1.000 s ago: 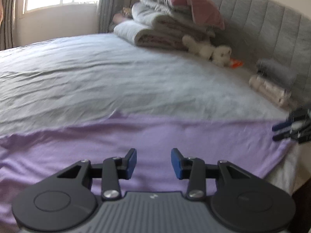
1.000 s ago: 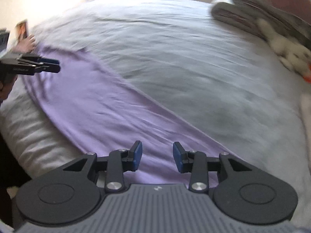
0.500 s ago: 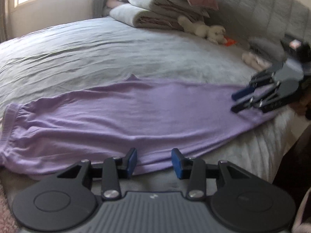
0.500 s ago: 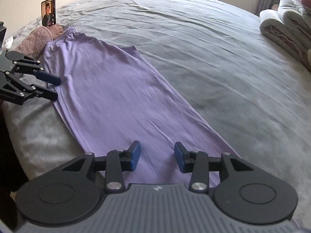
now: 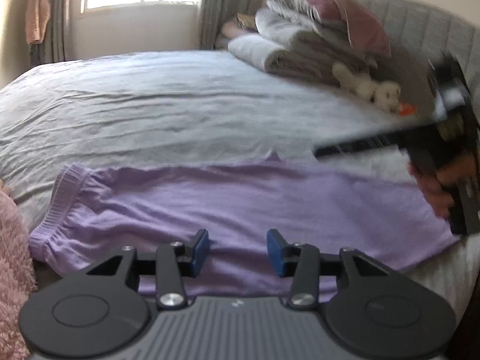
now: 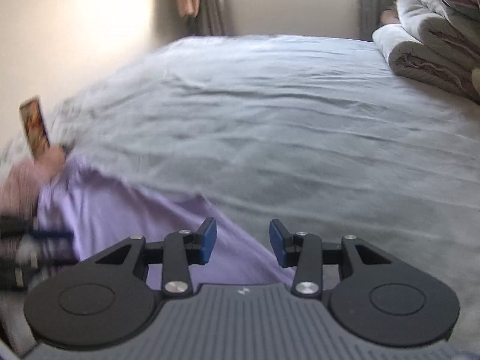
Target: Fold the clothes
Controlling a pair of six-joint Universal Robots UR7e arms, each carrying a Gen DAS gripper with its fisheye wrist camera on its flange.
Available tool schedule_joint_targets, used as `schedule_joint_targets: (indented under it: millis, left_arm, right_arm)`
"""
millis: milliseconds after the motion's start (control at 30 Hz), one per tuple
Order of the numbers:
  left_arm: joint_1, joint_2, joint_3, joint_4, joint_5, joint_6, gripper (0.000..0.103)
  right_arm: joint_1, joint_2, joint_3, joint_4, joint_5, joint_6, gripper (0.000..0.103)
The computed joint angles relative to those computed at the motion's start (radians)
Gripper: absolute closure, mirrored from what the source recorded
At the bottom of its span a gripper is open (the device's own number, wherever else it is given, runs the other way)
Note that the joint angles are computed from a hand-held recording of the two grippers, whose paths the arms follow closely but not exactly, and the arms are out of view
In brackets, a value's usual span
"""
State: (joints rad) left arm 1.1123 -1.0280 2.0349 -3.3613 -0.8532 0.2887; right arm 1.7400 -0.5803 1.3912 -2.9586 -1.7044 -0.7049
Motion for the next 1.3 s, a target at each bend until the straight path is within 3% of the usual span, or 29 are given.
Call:
schedule_joint_targets:
  millis: [133, 233, 300, 333, 500, 733, 900, 967, 1167, 1300]
  left_arm:
    - [-0.009, 0.0, 0.031, -0.015, 0.039, 0.046, 0.059]
    - [-0.002, -0.019, 0.048, -0.004, 0.02, 0.051, 0.059]
    - [0.0, -0.028, 0.055, 0.006, 0.011, 0.047, 0.059]
    - [0.0, -0.032, 0.056, 0.016, 0.009, 0.05, 0.059]
    - [0.0, -0.064, 0.058, 0.108, -0.013, 0.048, 0.059]
    - [0.012, -0.107, 0.06, 0.179, -0.071, 0.033, 0.058]
    - [0.022, -0.11, 0.049, 0.133, -0.122, -0.008, 0.058]
    - [0.016, -0.103, 0.05, 0.102, -0.095, -0.014, 0.058]
    - [-0.018, -0.111, 0.06, 0.126, 0.017, -0.148, 0.058]
    - [-0.044, -0.13, 0.073, 0.179, 0.06, -0.266, 0.058]
  right_arm:
    - [0.014, 0.07, -0.058, -0.009, 0.015, 0.034, 0.06]
    - [0.025, 0.122, -0.084, -0.06, -0.019, -0.006, 0.06]
    - [0.024, 0.139, -0.086, -0.091, -0.012, -0.037, 0.077]
    - [0.024, 0.143, -0.086, -0.1, -0.002, -0.052, 0.101]
    - [0.036, 0.192, -0.118, -0.236, -0.029, -0.092, 0.101]
    - [0.034, 0.205, -0.142, -0.199, -0.059, -0.095, 0.098]
    - [0.036, 0.156, -0.093, -0.191, -0.036, -0.048, 0.084]
    - [0.036, 0.123, -0.052, -0.185, -0.014, -0.048, 0.072]
    - [0.025, -0.018, 0.116, -0.036, 0.113, -0.133, 0.071]
    - [0.021, -0.102, 0.218, 0.091, 0.172, -0.28, 0.071]
